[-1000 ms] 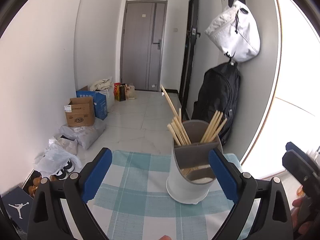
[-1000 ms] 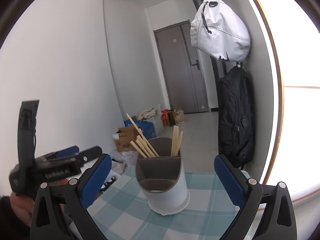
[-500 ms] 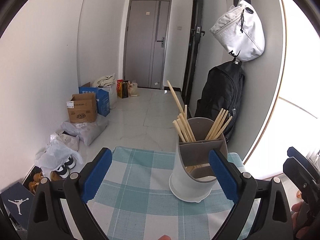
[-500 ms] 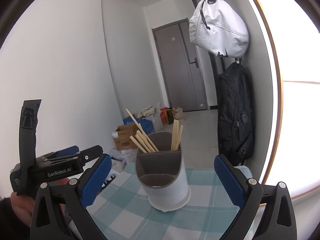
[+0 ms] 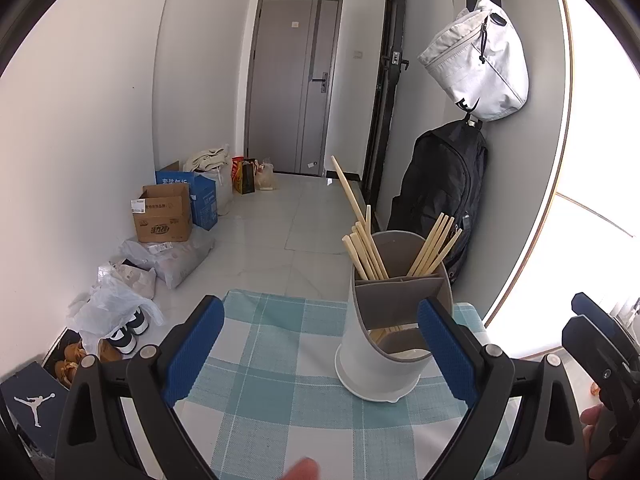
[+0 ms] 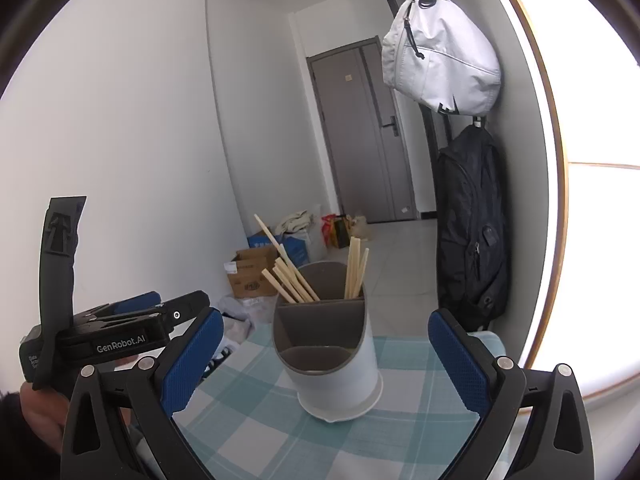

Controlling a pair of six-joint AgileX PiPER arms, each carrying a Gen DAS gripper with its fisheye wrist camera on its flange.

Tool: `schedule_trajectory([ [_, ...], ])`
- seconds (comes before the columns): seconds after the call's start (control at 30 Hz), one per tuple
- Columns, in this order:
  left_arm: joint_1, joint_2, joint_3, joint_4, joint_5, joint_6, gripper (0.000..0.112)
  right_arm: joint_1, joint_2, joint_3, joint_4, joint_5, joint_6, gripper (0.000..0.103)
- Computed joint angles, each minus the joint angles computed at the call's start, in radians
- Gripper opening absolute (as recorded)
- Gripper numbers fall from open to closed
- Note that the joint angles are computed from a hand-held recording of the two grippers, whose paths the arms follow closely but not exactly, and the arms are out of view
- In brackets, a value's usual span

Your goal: Organize utensils

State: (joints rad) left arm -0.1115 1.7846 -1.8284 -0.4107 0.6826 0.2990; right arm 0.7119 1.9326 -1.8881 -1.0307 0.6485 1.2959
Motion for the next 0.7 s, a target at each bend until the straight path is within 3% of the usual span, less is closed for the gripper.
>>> schedule_trajectory([
  [0.7, -0.001, -0.002, 0.010, -0.007, -0.003, 0.003, 0.095, 0.002, -0.002, 0.005, -0.006, -0.007, 0.006, 0.103],
])
